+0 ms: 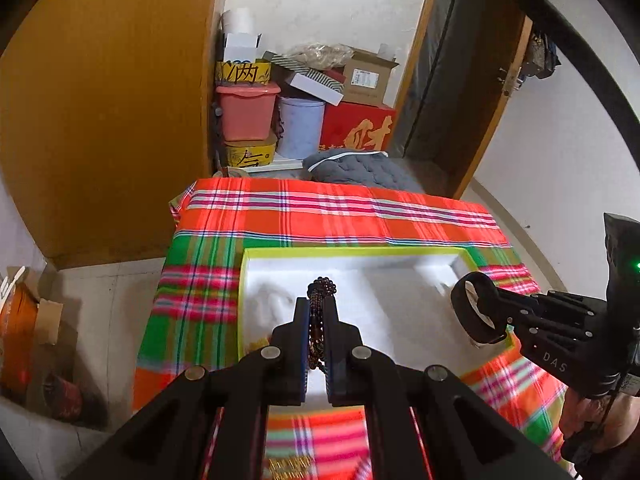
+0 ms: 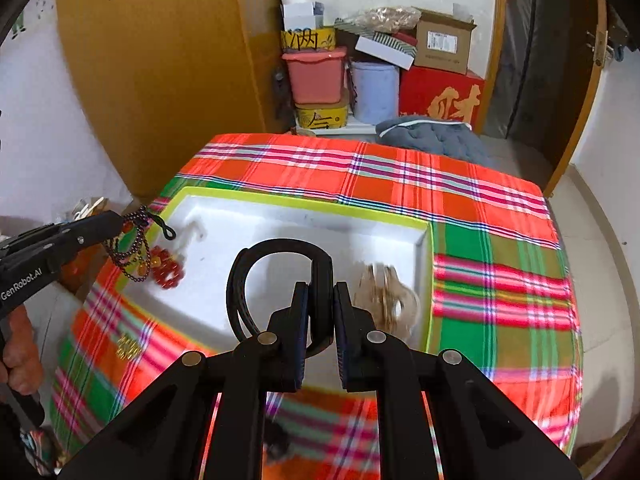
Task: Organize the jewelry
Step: 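Lower the necklace and black band into the tray and open both tools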
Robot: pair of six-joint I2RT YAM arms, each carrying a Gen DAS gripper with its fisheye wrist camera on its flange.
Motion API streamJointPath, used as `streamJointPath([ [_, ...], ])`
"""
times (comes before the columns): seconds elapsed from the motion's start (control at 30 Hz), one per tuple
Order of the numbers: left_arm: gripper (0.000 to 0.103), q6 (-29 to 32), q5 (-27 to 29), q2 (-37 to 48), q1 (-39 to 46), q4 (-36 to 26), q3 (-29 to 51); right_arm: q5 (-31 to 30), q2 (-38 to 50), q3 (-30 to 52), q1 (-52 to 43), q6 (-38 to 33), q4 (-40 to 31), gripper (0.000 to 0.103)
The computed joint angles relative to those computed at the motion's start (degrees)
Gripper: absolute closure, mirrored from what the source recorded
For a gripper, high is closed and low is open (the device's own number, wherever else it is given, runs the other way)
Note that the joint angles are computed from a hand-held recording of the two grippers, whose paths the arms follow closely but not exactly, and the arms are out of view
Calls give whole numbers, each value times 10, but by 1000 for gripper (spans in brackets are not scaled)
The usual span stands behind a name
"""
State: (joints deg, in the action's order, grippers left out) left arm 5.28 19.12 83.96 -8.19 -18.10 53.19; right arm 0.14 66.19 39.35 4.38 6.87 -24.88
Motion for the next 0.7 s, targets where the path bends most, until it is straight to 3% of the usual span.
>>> streamJointPath([
  [0.3,97,3,-34,128,-11,42,66,7,155,66,-12,-25,45,91],
  [0.7,97,4,-67,195,-15,62,82,30,243,107,-12,-28,49,90],
])
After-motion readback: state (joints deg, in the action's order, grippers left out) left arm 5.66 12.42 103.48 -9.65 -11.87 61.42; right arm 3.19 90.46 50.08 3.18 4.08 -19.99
